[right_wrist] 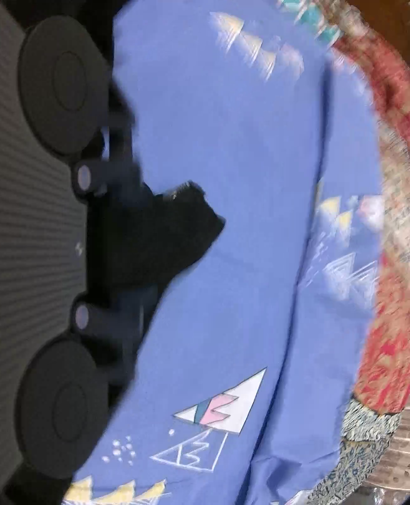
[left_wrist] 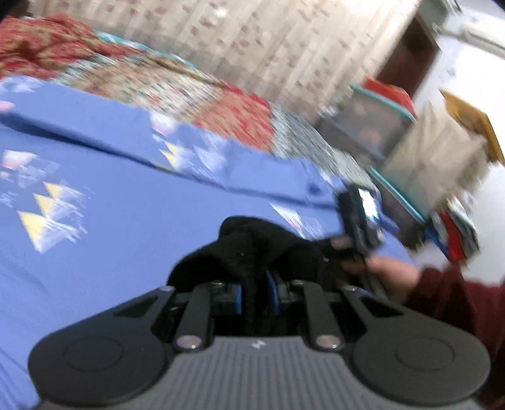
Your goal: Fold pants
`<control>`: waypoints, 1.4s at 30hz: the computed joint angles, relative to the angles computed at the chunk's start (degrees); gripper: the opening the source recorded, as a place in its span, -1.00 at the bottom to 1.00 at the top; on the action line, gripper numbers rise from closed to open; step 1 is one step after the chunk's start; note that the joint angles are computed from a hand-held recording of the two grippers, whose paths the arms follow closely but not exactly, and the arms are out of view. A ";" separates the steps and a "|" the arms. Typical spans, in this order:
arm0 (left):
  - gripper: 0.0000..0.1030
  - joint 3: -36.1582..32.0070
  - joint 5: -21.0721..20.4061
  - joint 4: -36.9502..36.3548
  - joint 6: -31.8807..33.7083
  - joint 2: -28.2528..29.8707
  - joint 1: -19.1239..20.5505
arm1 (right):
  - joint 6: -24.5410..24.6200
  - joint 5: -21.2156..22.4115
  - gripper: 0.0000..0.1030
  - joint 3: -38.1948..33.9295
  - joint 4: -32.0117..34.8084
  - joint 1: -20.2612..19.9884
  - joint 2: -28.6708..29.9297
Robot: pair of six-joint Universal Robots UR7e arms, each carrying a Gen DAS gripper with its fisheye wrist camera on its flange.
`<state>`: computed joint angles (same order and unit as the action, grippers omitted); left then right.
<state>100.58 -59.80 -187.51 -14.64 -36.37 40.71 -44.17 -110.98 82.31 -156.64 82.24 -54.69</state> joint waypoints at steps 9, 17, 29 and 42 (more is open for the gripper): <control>-0.73 -6.96 11.96 -7.79 2.91 -2.51 4.67 | 19.92 10.16 -0.89 -14.38 -20.75 -3.77 -2.83; -0.73 -7.06 14.67 -1.88 -7.34 -1.03 8.18 | 36.54 10.19 -0.89 -7.89 -24.19 -13.08 -11.24; -0.73 0.10 12.17 -1.89 -8.20 -5.54 5.59 | 53.19 14.38 -0.89 2.70 -17.35 -20.04 -18.05; 0.01 26.79 14.69 1.13 -20.23 -16.69 -2.16 | 48.24 13.12 -0.35 21.42 -18.90 -32.25 -35.89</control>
